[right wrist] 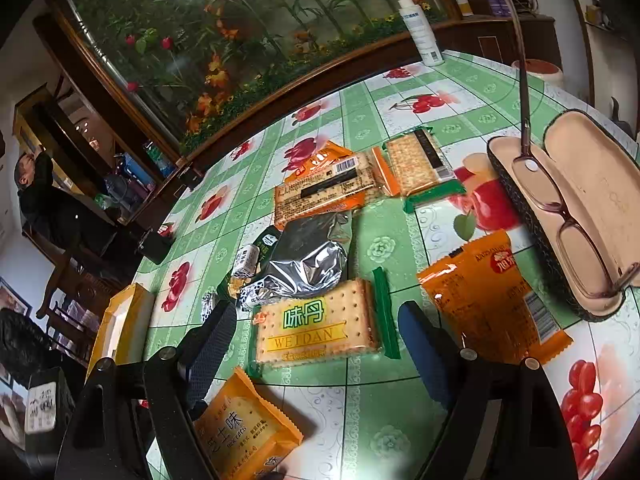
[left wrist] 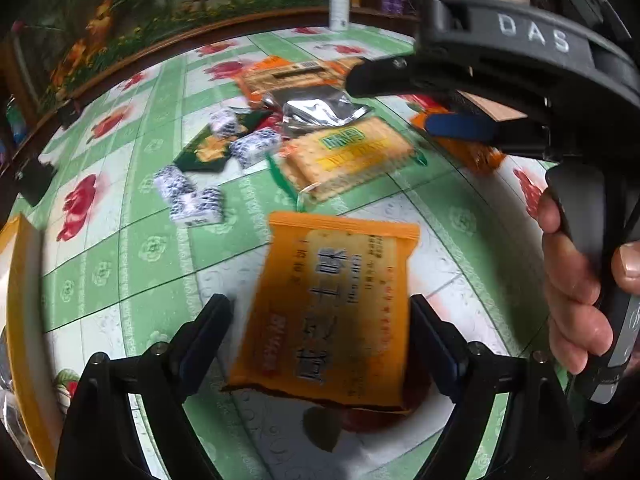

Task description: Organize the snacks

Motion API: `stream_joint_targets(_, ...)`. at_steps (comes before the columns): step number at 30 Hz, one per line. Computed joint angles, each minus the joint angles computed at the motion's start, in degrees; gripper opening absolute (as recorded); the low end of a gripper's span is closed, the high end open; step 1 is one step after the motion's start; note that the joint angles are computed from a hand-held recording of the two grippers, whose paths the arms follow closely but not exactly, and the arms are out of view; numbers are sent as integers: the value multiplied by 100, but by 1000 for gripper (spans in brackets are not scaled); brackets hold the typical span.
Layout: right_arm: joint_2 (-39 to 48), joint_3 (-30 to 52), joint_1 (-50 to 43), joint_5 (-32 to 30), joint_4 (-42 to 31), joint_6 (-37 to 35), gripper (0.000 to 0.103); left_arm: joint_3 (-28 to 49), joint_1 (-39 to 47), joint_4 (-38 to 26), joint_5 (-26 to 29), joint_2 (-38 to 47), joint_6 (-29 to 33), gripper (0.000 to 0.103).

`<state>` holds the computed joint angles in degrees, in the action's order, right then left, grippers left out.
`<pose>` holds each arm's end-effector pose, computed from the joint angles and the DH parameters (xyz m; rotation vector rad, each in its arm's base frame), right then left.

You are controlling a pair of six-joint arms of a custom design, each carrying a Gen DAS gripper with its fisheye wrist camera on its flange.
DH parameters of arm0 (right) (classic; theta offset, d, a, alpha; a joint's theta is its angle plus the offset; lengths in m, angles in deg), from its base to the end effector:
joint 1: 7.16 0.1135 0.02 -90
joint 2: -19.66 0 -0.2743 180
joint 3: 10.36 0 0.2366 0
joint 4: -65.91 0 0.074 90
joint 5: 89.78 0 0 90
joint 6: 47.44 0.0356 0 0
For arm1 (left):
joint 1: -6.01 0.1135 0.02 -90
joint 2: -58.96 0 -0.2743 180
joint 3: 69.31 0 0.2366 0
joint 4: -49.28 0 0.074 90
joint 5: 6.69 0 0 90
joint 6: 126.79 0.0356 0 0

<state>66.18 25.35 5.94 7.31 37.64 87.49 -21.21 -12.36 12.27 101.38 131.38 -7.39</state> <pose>0.1457 0.0294 0.1992 0.6891 2.1716 0.4025 0.1906 -0.0749 0.1829 1.1469 2.3296 -0.3469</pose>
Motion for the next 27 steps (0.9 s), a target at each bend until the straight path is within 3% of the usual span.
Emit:
stream_joint_targets(2, 260, 39, -98, -119, 151, -144, 86, -58, 292, 17, 136, -75, 201, 78)
stream_joint_targets(9, 1952, 686, -505, -288, 713, -901, 86, 184, 1839, -25, 852, 322, 587, 73)
stream_joint_targets(12, 2238, 686, -770, -909, 1009, -1097, 86, 231, 2062, 196, 855, 493, 596, 73)
stream_joint_targets(15, 2027, 669, -565, -1084, 635, -1011, 87, 283, 2216, 336, 966, 622, 493, 73)
stream_joint_targets(18, 1278, 165, -306, -1734, 631, -702, 87, 487, 2406, 180, 1256, 823, 489, 73)
stream_joint_targets(22, 325, -123, 466, -1775, 180, -548, 87, 658, 2504, 219, 1369, 1045, 309, 73)
stream_joint_targets(23, 148, -34, 836, -1568, -64, -731, 87, 671, 2525, 215, 1391, 1056, 289, 73)
stream_joint_targets(26, 360, 499, 1800, -112, -664, -1334, 87, 665, 2508, 276, 1331, 1054, 218, 73)
stream_joint_targets(27, 552, 631, 1761, -76, -669, -1667, 87, 671, 2520, 276, 1345, 1059, 216, 73)
